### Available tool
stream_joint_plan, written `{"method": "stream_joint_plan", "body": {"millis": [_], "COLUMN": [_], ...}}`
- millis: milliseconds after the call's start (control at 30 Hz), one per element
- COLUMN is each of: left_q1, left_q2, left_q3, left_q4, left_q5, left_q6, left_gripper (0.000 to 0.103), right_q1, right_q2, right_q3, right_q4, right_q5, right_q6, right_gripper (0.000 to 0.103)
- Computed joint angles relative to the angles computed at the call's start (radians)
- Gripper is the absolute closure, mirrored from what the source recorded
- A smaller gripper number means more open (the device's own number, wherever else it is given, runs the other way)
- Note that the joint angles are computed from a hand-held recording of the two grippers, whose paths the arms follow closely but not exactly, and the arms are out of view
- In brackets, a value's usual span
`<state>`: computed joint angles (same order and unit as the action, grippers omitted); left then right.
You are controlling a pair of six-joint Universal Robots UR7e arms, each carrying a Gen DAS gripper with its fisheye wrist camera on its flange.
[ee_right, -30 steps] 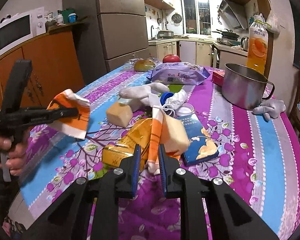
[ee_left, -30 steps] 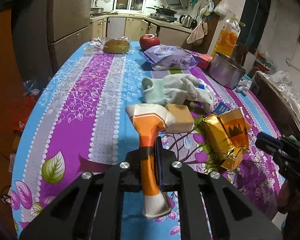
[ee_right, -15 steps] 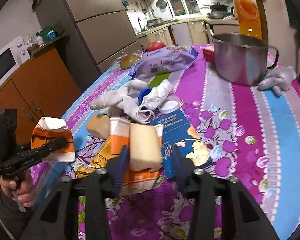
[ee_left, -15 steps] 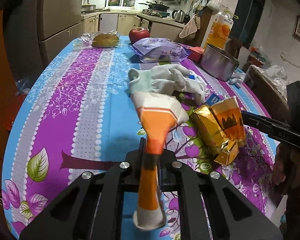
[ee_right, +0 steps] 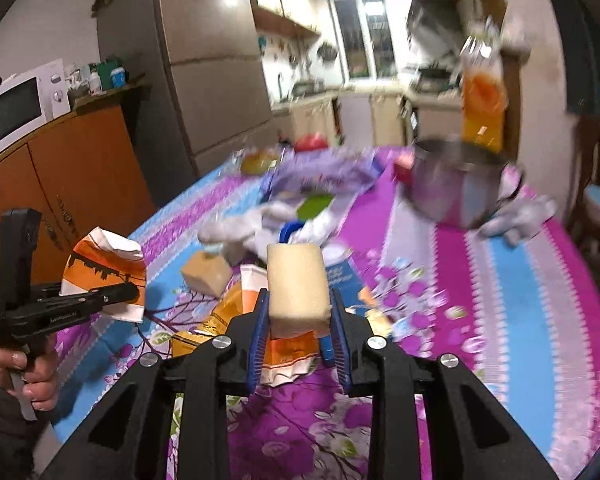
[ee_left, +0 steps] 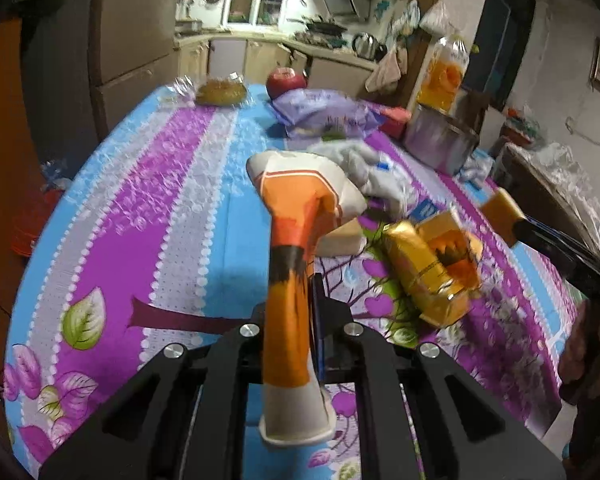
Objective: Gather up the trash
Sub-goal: 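Grasp the yellow sponge with the right tool, then carry the paper cup and yellow sponge toward the green bin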
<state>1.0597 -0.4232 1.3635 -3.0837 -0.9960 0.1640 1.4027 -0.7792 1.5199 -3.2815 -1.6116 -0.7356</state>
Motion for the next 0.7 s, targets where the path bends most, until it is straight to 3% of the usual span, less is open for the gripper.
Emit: {"method": "stream_joint_plan", "body": {"millis": [233, 400, 700], "left_q1": [-0.084, -0.157, -0.260], "left_q2": [0.009, 0.054, 0.127], "left_q3": [0.070, 0.074, 0.043], "left_q4": [-0.182, -0.276, -0.291], "left_q5": [0.079, 0.129, 0.089], "left_q6": [0.019, 0.064, 0.075], "left_gripper": [0.095, 0.095, 0.095], "right_q1": [0.011, 0.004, -0.055], "right_q2": [-0.078, -0.144, -0.279], "right_q3": [0.201, 0.312, 0.443], "right_q4": [-0.350, -0.494, -0.566], "right_q5": [-0.023, -0.054, -0.042], "right_q6": [-0.088, -0.113, -0.068], "right_gripper": [0.073, 0.073, 0.073]}}
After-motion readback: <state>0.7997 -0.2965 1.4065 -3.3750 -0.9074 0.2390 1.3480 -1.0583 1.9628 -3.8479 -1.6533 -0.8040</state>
